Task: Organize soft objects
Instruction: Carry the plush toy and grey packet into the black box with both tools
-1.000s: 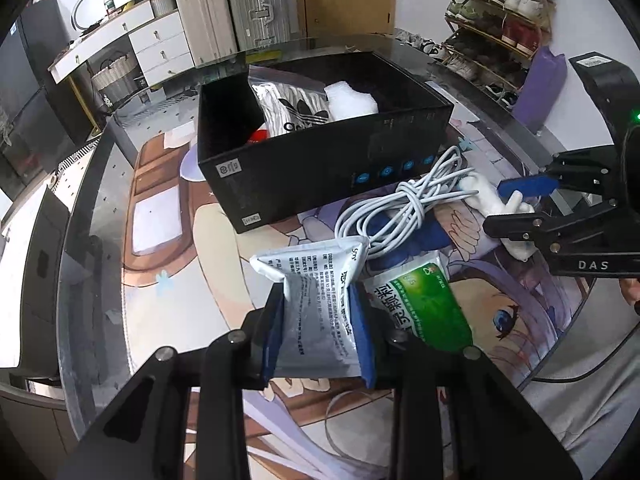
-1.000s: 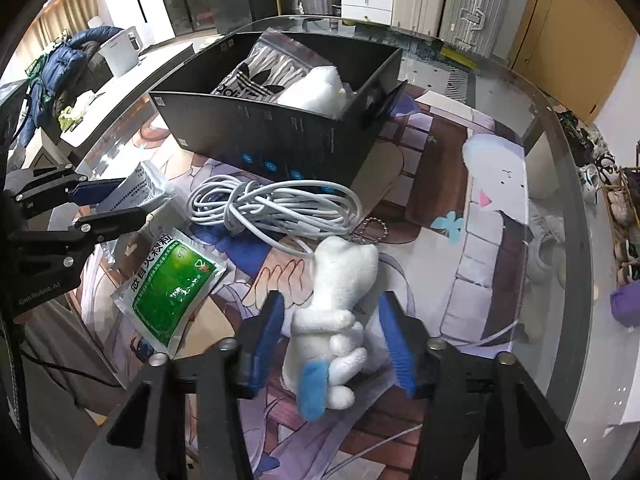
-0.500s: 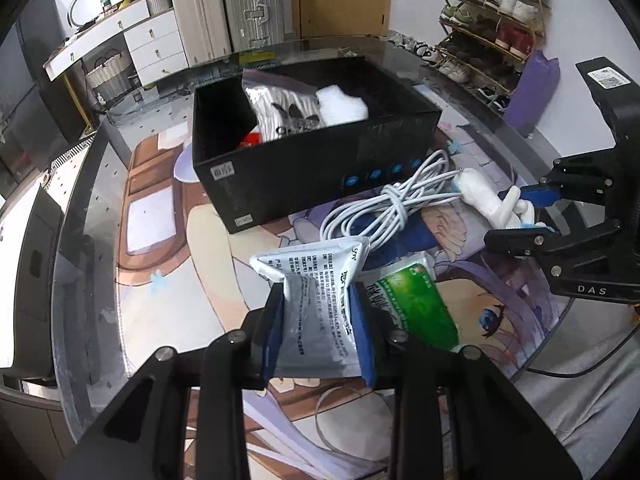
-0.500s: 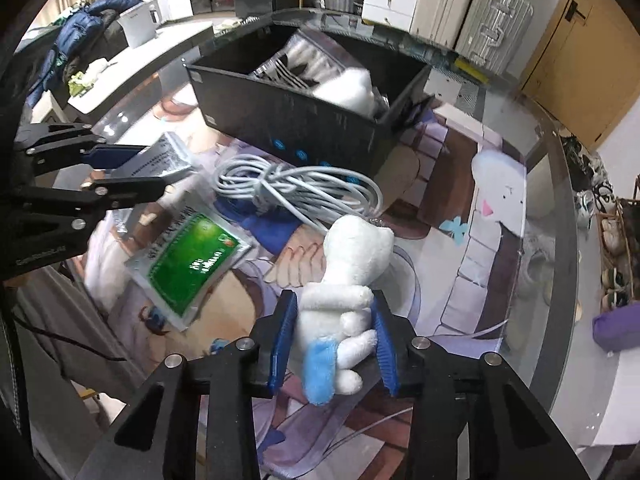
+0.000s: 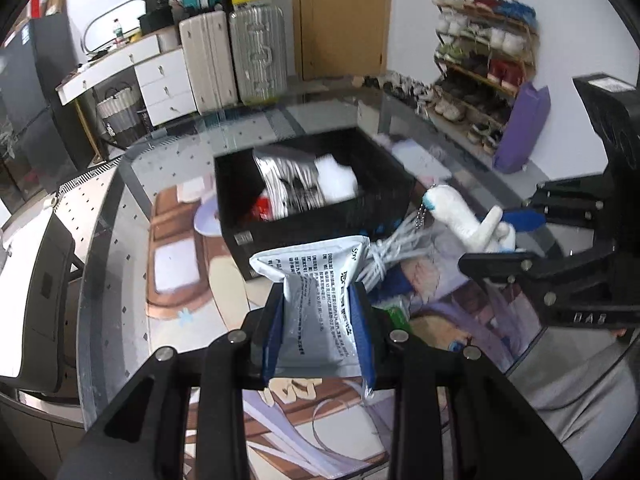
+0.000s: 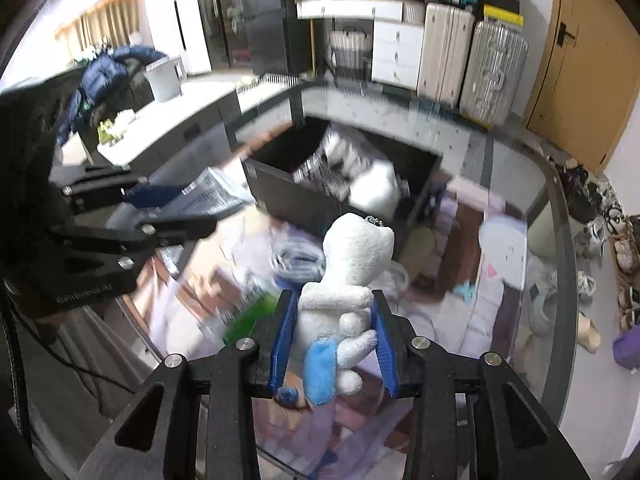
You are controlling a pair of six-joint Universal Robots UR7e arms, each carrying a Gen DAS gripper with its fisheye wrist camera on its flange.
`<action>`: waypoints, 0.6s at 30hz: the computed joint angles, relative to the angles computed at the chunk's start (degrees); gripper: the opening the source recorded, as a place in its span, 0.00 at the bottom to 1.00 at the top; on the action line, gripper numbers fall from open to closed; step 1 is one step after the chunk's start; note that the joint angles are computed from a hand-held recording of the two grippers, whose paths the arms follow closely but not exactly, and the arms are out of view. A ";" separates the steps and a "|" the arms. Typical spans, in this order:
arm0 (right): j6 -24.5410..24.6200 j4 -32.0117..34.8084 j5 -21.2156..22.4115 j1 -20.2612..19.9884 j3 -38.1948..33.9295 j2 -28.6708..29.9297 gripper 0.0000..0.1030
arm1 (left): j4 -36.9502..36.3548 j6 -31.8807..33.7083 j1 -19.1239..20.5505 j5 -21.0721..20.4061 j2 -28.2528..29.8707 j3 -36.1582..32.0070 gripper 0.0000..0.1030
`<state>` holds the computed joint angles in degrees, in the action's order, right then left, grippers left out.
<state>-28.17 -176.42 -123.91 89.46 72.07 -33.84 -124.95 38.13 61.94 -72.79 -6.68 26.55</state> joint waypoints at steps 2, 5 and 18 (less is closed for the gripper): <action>-0.73 -2.29 0.55 0.59 -0.48 0.32 0.36 | -1.94 -0.05 -0.12 -0.67 -0.27 0.31 0.29; -1.83 -5.83 1.75 1.35 -0.94 0.65 0.36 | -5.16 0.27 -0.32 -1.60 -0.92 1.54 0.29; -4.11 -15.10 4.28 3.31 -4.14 2.61 0.36 | -4.67 -2.74 -0.07 -7.27 3.75 -10.00 0.29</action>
<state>-32.28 -191.52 -119.63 92.77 67.93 -31.23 -129.62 35.39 61.87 -80.06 -2.93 16.56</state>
